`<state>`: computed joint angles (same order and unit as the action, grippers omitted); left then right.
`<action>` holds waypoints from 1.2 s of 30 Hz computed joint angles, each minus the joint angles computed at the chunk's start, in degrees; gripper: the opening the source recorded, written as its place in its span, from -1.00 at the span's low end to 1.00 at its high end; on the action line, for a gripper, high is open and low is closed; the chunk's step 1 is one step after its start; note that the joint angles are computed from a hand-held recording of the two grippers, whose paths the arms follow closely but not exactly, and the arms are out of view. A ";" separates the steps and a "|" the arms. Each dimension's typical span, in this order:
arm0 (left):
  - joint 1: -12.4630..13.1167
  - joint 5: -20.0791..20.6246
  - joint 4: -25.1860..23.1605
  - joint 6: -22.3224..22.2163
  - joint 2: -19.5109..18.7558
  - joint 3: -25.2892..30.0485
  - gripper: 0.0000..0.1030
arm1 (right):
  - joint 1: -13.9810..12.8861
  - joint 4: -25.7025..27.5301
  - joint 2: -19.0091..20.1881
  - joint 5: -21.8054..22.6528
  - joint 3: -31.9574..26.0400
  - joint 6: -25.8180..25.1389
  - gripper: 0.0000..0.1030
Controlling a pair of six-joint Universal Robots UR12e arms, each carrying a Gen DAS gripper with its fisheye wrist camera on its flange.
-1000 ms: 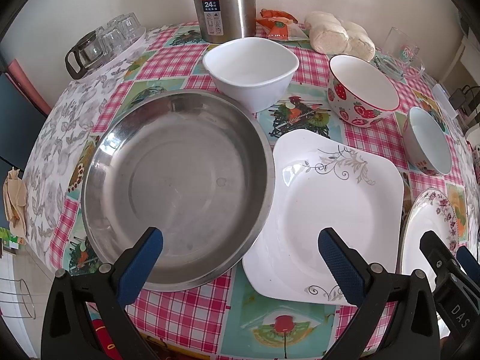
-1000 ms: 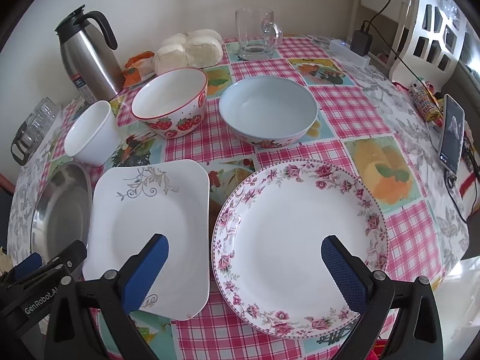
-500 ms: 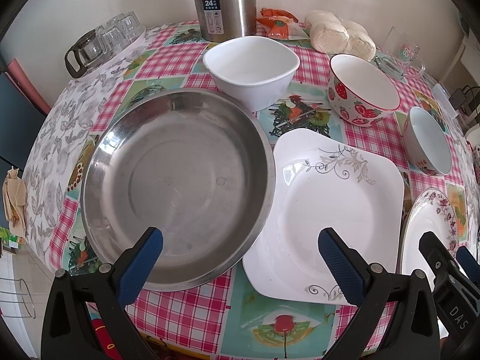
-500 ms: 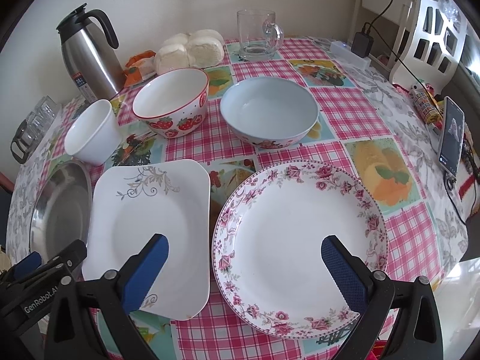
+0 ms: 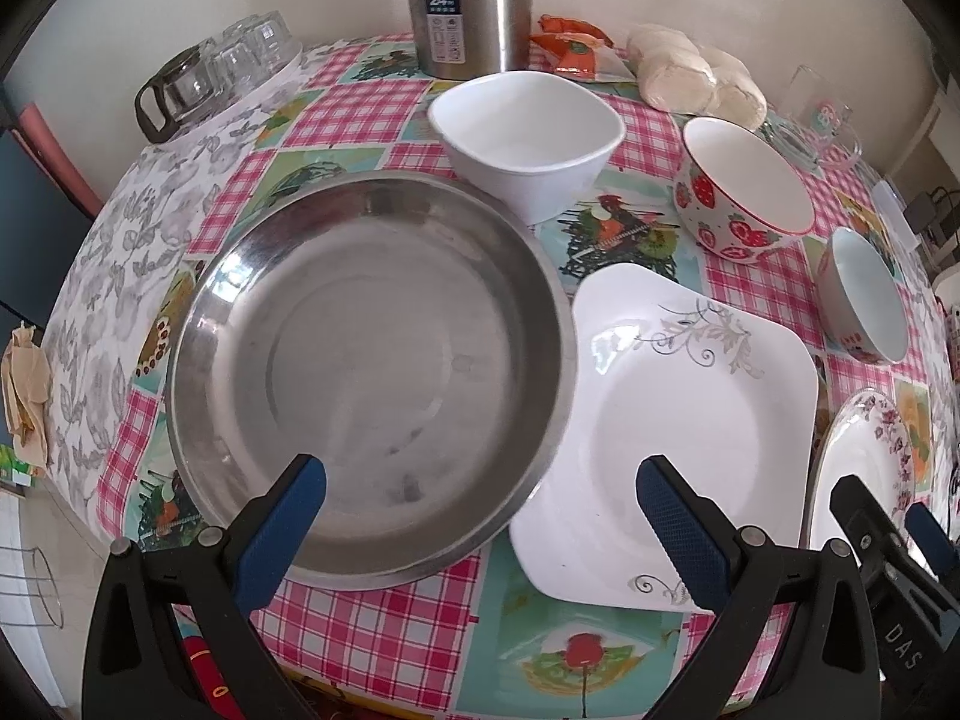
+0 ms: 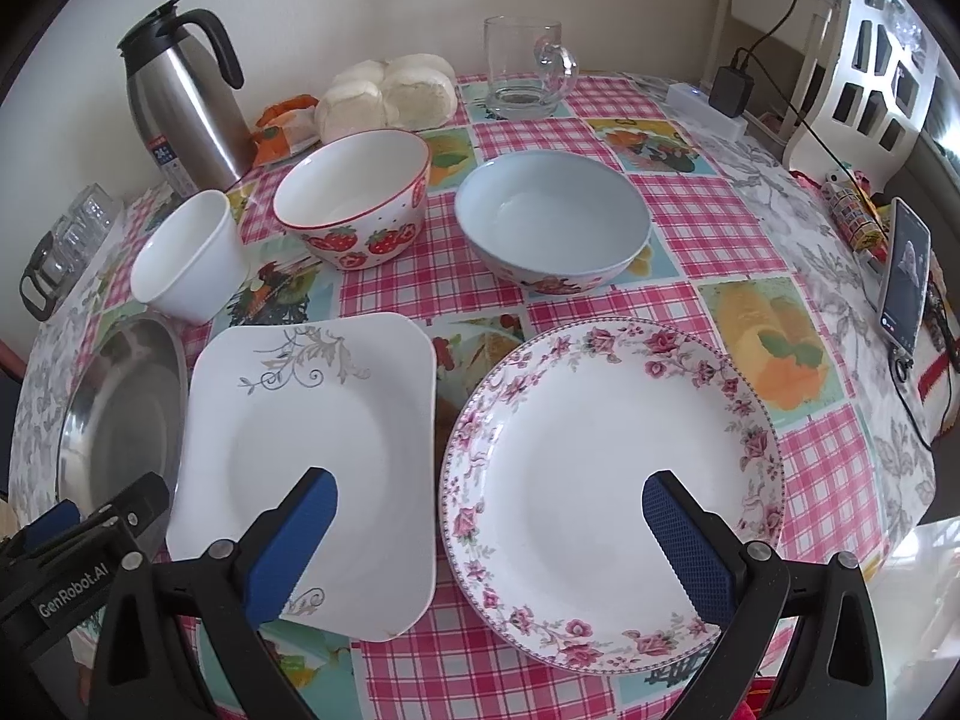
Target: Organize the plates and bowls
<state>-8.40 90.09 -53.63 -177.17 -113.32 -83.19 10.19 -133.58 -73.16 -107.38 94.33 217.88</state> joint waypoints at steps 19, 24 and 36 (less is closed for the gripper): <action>6.91 -0.02 6.47 -17.38 -0.51 -0.82 1.00 | 2.32 -3.67 5.38 5.32 -5.03 -4.84 1.00; 8.59 -3.79 5.84 -20.86 -0.81 -1.14 1.00 | 3.13 -4.70 7.31 6.94 -6.97 -7.30 1.00; 10.57 -10.24 5.54 -19.85 -1.64 -1.05 1.00 | 4.19 -6.75 10.81 10.04 -10.37 -12.57 0.73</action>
